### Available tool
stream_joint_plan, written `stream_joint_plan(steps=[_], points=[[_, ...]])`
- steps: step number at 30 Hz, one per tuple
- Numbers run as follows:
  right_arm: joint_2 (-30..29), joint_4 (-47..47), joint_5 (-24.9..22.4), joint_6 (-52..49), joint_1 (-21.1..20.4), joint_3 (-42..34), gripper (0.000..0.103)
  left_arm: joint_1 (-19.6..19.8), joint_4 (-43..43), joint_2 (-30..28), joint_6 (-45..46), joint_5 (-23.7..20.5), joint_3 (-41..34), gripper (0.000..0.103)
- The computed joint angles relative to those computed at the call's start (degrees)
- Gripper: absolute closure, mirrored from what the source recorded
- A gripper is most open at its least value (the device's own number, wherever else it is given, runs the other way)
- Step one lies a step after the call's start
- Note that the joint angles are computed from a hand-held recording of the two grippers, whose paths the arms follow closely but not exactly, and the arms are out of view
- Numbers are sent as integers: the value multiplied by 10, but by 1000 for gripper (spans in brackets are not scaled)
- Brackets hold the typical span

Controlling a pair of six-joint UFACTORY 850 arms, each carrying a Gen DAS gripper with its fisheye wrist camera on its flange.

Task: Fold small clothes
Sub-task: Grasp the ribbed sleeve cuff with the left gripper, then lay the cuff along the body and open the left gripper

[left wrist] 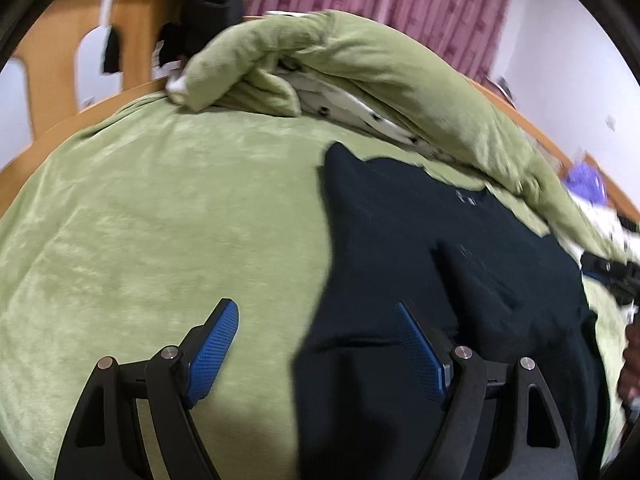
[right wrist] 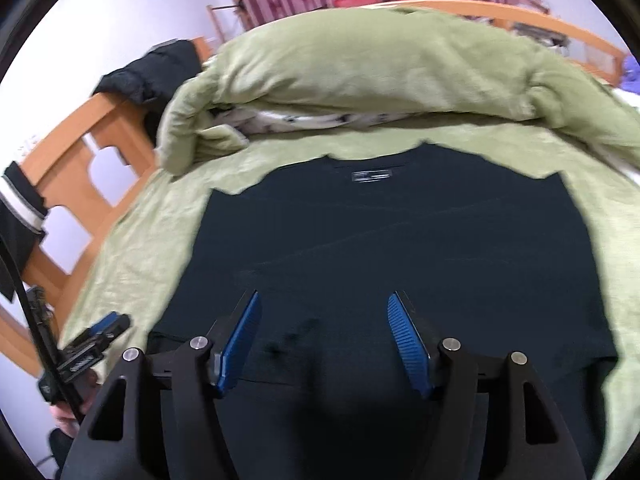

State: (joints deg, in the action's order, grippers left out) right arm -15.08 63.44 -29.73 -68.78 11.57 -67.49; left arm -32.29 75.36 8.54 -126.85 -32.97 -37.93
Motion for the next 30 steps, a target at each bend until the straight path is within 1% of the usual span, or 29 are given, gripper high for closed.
stream_joint_plan(steps=[1,4,5,7,8,10,12,13,16,17,18,19,20,21,22,24,25,26,27,29,30], points=[[1,-19,17,8,-6,1,39,-6,-9,-9,20,-3,-10,24],[8,-81,92,24,-30,11,39,-24,-53,-45,102,-4,-58,24],[5,-117,122,47,-40,10,39,-29,-70,-63,132,4,-84,24],[-4,-157,154,82,-57,4,39,-34,-96,-83,174,13,-118,24],[-15,-201,172,130,-66,-4,39,-35,-107,-103,197,23,-146,24],[-37,-226,170,160,-83,-22,39,-35,-132,-130,233,31,-183,24],[-63,-260,163,206,-95,-44,39,-36,-163,-169,272,25,-234,24],[-73,-264,159,213,-100,-51,39,-36,-173,-183,282,20,-252,24],[-91,-226,134,186,-114,-63,39,-34,-212,-227,320,7,-301,24],[-96,-196,118,151,-119,-67,39,-35,-228,-243,339,-6,-317,24],[-96,-177,117,130,-121,-67,39,-41,-247,-262,363,-35,-338,24],[-95,-160,122,112,-120,-63,39,-46,-255,-273,377,-55,-348,27],[-93,-138,121,88,-122,-60,39,-51,-259,-285,388,-71,-357,33],[-92,-122,116,71,-125,-58,39,-57,-251,-294,385,-88,-361,54],[-93,-109,110,59,-127,-57,39,-59,-242,-293,377,-88,-358,70],[-95,-107,101,58,-129,-58,39,-54,-212,-264,332,-39,-326,81],[-95,-110,101,60,-129,-58,39,-53,-190,-252,302,-38,-314,84],[-94,-110,103,58,-128,-57,39,-54,-157,-232,257,-59,-294,84],[-95,-111,106,58,-126,-58,39,-54,-139,-217,229,-71,-280,85],[-90,-93,114,38,-125,-52,39,-48,-122,-181,185,-89,-243,85],[-89,-88,115,31,-125,-51,39,-39,-122,-156,170,-85,-219,83]])
